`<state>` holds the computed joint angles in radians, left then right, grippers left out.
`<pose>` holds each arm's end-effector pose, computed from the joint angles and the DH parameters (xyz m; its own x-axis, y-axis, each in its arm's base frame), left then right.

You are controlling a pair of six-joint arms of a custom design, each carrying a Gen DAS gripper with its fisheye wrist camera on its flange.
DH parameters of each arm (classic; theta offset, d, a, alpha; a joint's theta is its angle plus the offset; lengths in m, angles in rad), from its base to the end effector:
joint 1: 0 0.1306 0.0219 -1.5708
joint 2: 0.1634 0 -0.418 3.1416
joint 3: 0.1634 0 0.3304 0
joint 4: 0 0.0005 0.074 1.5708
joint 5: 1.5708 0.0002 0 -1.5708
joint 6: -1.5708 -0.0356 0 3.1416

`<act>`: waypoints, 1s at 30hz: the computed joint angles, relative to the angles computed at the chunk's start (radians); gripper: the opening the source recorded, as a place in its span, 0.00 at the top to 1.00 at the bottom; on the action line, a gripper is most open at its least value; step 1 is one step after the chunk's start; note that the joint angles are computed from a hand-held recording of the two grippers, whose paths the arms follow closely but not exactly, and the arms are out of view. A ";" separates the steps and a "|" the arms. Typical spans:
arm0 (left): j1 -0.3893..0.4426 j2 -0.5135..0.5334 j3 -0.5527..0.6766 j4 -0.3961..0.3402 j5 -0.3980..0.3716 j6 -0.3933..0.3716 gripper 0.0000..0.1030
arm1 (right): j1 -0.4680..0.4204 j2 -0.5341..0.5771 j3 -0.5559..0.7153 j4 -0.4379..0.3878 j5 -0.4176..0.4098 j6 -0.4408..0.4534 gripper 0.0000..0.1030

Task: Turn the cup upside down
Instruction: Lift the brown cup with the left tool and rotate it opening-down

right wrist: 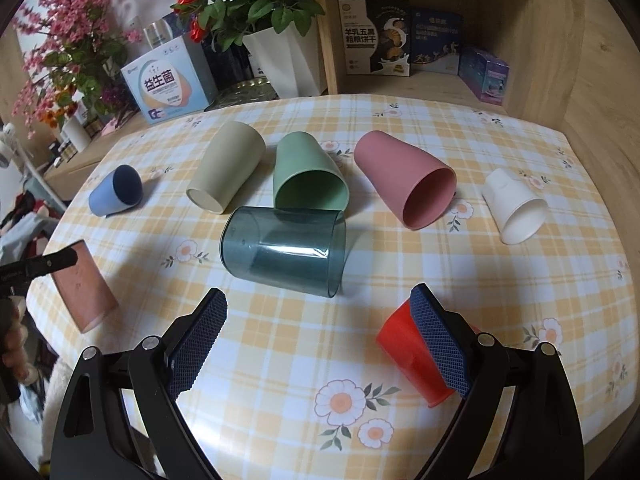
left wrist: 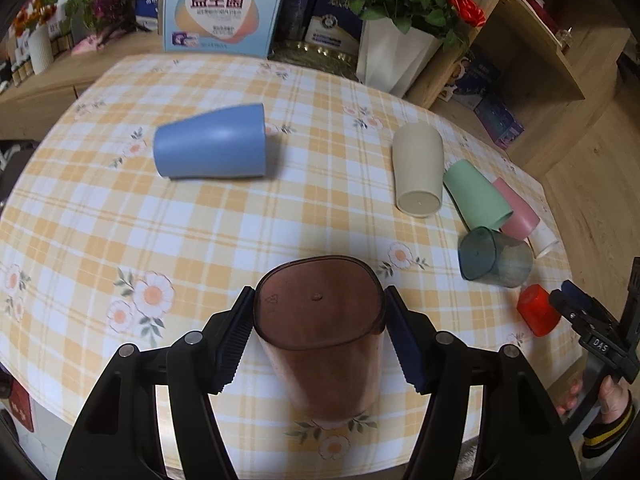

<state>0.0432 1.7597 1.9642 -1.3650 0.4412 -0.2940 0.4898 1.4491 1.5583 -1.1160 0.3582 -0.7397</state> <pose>0.5320 0.0073 0.4926 -0.8388 0.2260 -0.4952 0.3910 0.8831 -0.2592 0.3811 0.1885 0.4934 -0.7364 0.3228 -0.5946 0.2994 0.9436 0.1415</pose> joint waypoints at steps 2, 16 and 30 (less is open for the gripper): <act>0.002 0.001 0.000 0.021 -0.005 0.004 0.40 | -0.001 -0.001 -0.002 0.000 0.002 -0.002 0.13; -0.016 -0.020 -0.045 0.156 -0.107 -0.010 0.40 | -0.005 -0.005 -0.014 0.001 -0.006 -0.013 0.13; -0.051 -0.009 -0.043 0.168 -0.151 0.011 0.41 | -0.011 -0.014 -0.028 0.003 -0.010 -0.031 0.13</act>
